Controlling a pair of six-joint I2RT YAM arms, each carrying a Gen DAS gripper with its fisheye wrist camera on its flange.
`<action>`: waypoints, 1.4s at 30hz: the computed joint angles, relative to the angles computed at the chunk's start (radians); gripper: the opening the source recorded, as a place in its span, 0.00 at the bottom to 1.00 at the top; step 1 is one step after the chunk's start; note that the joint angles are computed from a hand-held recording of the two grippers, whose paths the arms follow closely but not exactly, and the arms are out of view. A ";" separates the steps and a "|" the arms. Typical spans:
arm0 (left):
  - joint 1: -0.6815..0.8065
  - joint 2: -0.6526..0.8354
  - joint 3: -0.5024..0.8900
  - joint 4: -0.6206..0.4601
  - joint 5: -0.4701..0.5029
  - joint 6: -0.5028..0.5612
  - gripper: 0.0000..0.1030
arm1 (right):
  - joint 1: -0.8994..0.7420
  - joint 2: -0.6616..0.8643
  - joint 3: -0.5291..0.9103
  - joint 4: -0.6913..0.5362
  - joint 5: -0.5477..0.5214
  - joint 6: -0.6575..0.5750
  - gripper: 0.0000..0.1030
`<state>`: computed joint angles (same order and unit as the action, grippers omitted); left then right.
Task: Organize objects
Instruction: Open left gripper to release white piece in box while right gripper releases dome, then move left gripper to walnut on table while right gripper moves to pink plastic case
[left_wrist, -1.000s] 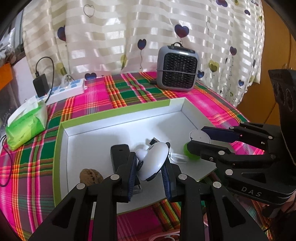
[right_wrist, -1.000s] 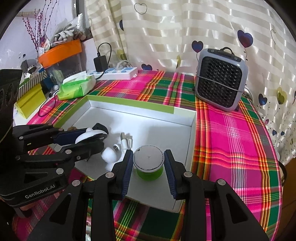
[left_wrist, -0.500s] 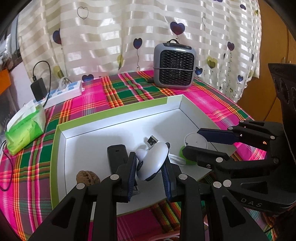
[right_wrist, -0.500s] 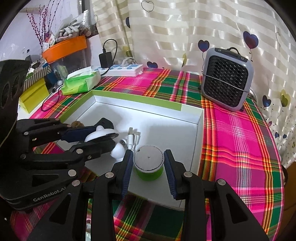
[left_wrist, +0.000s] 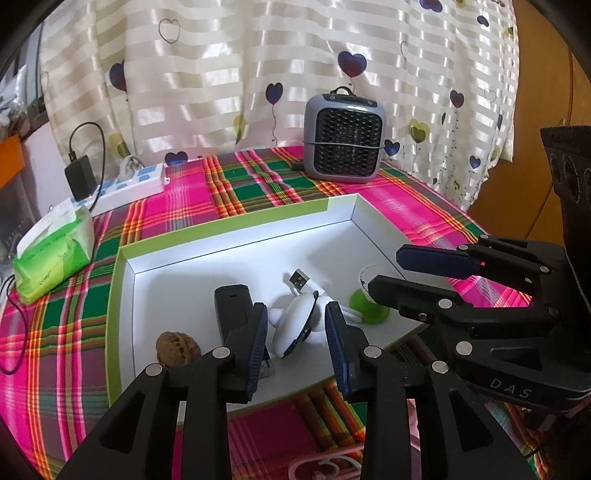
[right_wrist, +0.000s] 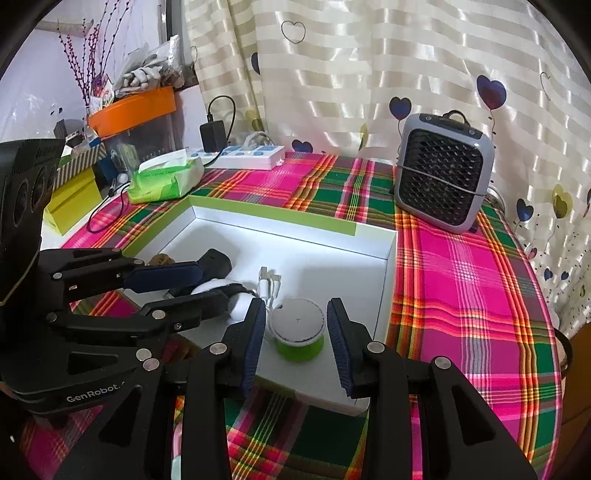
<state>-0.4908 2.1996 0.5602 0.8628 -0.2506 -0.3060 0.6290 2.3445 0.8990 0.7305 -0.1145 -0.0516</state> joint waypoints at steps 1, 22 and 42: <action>-0.002 -0.006 -0.007 0.003 -0.003 -0.002 0.30 | 0.002 -0.004 -0.008 0.008 0.001 0.001 0.35; -0.108 -0.070 -0.163 0.092 -0.074 -0.113 0.29 | 0.044 -0.061 -0.192 0.177 -0.029 0.002 0.35; -0.132 -0.052 -0.242 0.187 -0.101 -0.166 0.29 | 0.051 -0.061 -0.245 0.233 -0.074 -0.010 0.35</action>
